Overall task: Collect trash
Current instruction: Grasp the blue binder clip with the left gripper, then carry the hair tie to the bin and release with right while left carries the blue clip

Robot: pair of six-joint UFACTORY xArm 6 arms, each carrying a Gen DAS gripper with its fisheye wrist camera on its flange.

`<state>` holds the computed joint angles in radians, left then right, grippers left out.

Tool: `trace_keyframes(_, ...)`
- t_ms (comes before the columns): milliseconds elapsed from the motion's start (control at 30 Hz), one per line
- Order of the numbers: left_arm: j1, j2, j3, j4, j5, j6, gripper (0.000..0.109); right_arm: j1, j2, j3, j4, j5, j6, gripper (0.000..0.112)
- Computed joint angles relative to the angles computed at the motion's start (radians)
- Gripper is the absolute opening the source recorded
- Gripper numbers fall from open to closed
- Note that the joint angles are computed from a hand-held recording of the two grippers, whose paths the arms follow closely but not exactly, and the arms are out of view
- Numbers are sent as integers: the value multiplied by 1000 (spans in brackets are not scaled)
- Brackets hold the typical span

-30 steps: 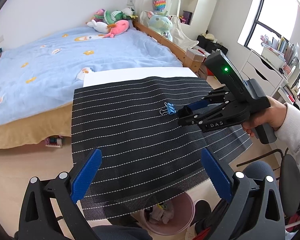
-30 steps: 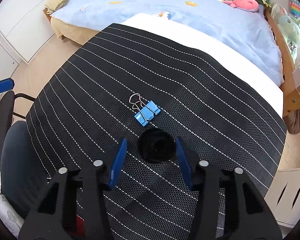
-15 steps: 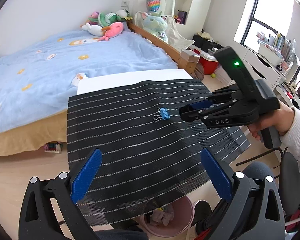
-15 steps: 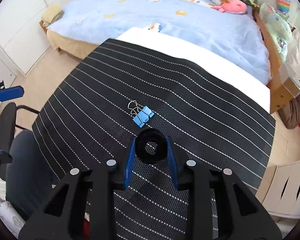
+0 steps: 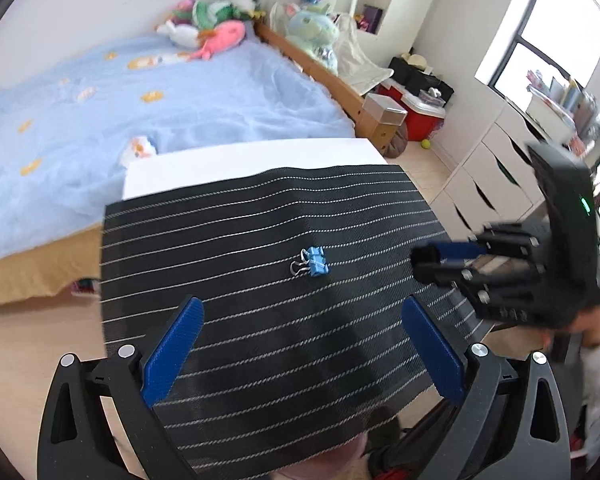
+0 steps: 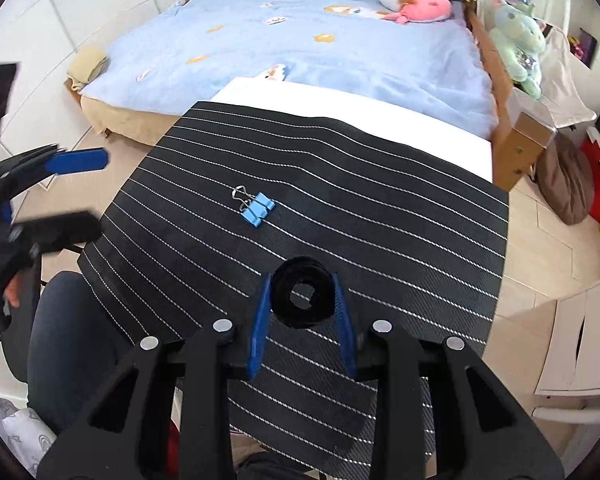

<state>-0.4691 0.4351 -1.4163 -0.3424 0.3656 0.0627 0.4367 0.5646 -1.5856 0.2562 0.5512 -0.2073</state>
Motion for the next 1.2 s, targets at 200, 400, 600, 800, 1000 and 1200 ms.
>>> trace_keyframes(200,25,148,-221,-120,149,44,95,-10,-32,48,20,-19,-4,31)
trace_keyframes(400,45,278,-400,-135,282,-17,95,-18,-47,70,21,-27,-4,31)
trace_keyframes(600,51,372,-527,-162,382,-38,71,-22,-52,82,24,-30,-1,31)
trace_keyframes(800,51,397,-552,-181,405,-33,38,-25,-51,83,31,-29,-9,31)
trace_keyframes(1000,45,398,-558,-159,391,-37,4,-26,-47,82,40,-29,-16,31)
trace_keyframes(1200,40,377,-528,-162,356,-4,0,-25,-47,89,56,-38,-31,31)
